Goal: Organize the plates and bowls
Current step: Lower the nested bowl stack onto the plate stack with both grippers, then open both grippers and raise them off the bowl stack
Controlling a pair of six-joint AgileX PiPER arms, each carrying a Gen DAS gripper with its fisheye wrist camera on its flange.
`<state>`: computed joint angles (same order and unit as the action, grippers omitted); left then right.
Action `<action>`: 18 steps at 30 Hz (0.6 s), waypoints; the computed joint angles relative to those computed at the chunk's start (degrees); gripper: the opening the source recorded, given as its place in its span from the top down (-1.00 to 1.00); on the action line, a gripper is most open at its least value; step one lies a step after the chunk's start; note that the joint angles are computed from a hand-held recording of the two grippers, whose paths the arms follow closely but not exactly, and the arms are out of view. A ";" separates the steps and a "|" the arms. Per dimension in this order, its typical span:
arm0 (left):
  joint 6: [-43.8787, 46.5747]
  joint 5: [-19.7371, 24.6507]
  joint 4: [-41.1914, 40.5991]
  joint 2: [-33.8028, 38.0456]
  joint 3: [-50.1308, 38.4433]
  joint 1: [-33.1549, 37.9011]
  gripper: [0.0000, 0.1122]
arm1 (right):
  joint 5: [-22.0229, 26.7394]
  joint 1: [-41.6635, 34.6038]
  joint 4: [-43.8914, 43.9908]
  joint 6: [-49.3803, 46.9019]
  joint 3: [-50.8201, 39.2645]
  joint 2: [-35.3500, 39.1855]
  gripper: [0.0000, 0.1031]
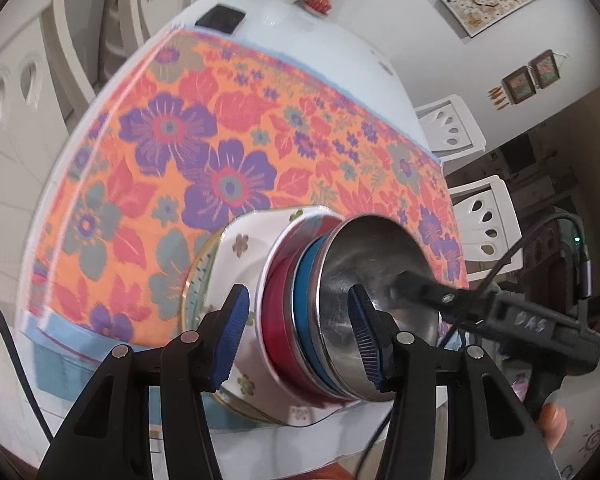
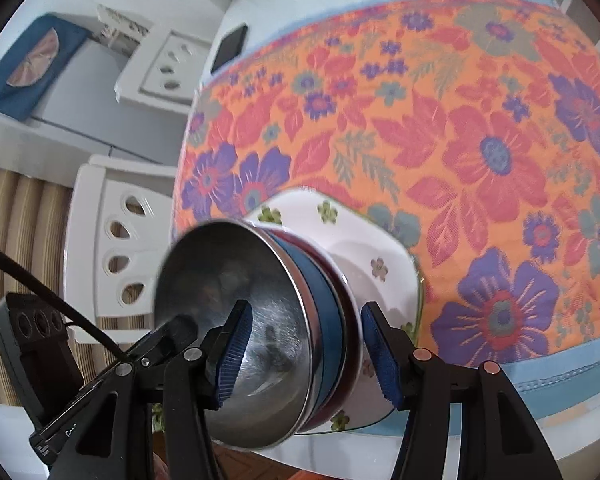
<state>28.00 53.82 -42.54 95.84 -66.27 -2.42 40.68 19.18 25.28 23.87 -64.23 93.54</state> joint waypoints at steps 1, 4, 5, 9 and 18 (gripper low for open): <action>0.20 0.33 0.36 -0.65 -0.32 0.33 0.15 | -0.68 0.05 -0.44 0.68 0.46 -1.54 -0.07; 1.27 1.77 0.84 -3.04 -1.22 1.68 0.15 | -1.41 2.13 -6.65 7.07 0.39 -6.12 -0.08; 1.72 2.32 0.73 -3.92 -1.53 2.15 0.15 | -1.38 2.95 -8.71 9.10 0.33 -7.40 -0.09; 2.61 2.74 1.47 -8.37 -2.20 2.44 0.15 | 0.21 8.42 -19.49 20.04 -0.42 -12.33 -0.12; -12.22 -7.49 15.76 -26.16 2.47 -5.54 0.10 | 13.21 27.12 -45.64 41.12 -7.42 -15.52 -0.13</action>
<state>15.77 46.32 -26.78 69.68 -63.80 -7.97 53.88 46.30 -20.36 64.99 -71.65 78.02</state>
